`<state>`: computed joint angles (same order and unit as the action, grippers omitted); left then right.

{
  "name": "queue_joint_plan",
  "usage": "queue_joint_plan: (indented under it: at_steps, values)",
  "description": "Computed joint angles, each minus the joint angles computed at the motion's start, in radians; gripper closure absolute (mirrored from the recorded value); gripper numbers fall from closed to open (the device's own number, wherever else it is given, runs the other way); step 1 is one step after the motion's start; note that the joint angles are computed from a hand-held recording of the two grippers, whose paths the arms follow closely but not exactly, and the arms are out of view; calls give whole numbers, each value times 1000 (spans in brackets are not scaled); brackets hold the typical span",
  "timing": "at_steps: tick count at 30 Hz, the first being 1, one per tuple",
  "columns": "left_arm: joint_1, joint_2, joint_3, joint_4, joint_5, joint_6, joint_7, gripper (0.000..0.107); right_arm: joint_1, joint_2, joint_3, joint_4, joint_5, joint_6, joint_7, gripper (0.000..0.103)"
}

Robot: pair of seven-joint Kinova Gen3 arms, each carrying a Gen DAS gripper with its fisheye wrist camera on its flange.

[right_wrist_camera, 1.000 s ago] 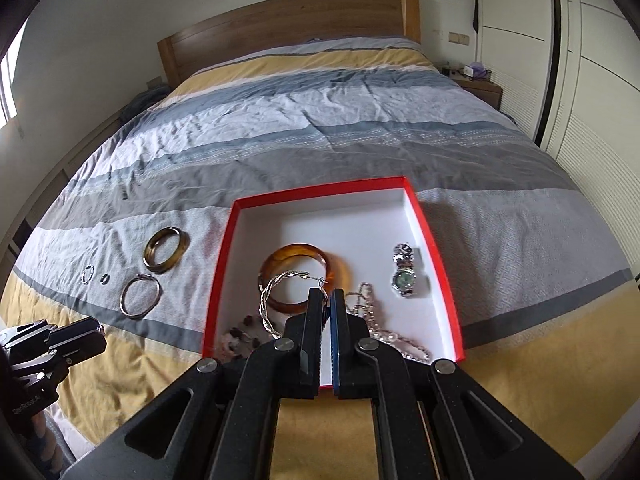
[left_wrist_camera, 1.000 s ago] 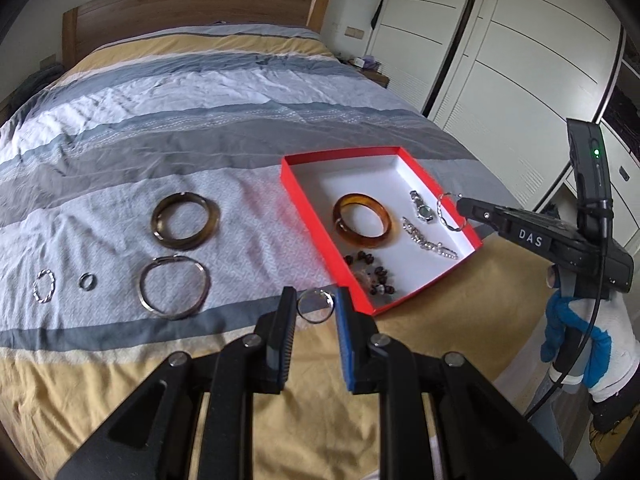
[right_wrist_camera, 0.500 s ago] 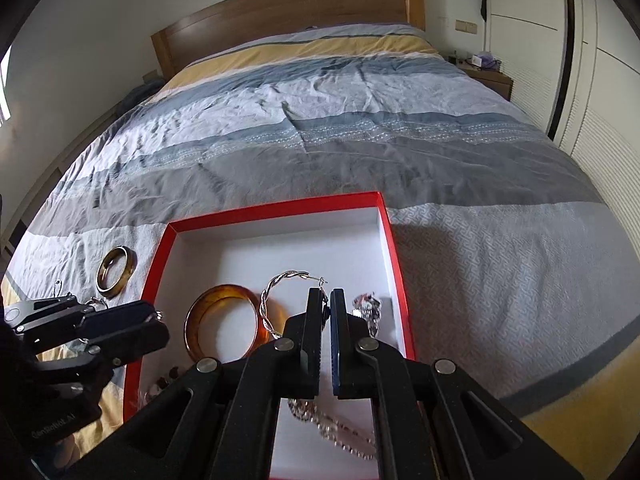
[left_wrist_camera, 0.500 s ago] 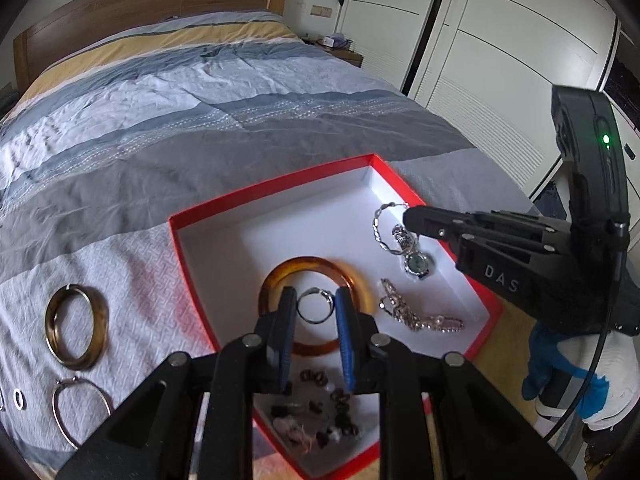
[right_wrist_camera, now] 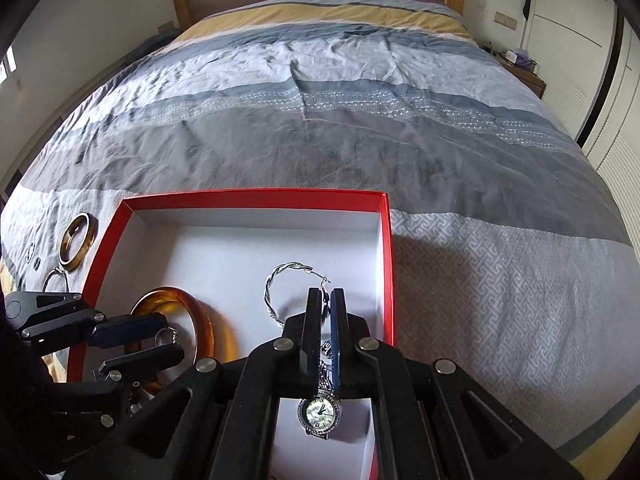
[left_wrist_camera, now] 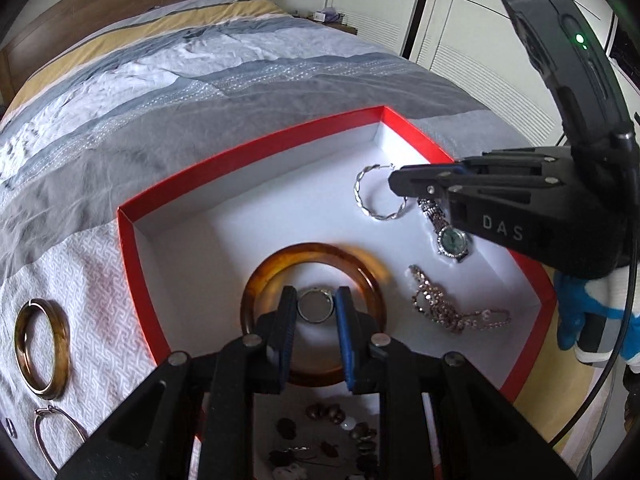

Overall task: Organize jewelry
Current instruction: 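Carry the small ring and twisted hoop into the red box and open both tools, then withdraw both tools from the box toward the remaining hoops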

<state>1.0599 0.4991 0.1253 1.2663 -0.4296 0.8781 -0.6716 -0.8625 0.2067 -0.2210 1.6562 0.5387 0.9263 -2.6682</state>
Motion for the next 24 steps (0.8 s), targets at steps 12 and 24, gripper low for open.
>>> queue_joint_plan:
  at_steps: [12,24]
  values:
    - [-2,-27,5,3,18,8,6,86,-33,-28,-18,16,25,31,-41,89]
    - [76,-116,29,-11,-73,138,115,86,-105,-108,-111,-16,50,213,-141,78]
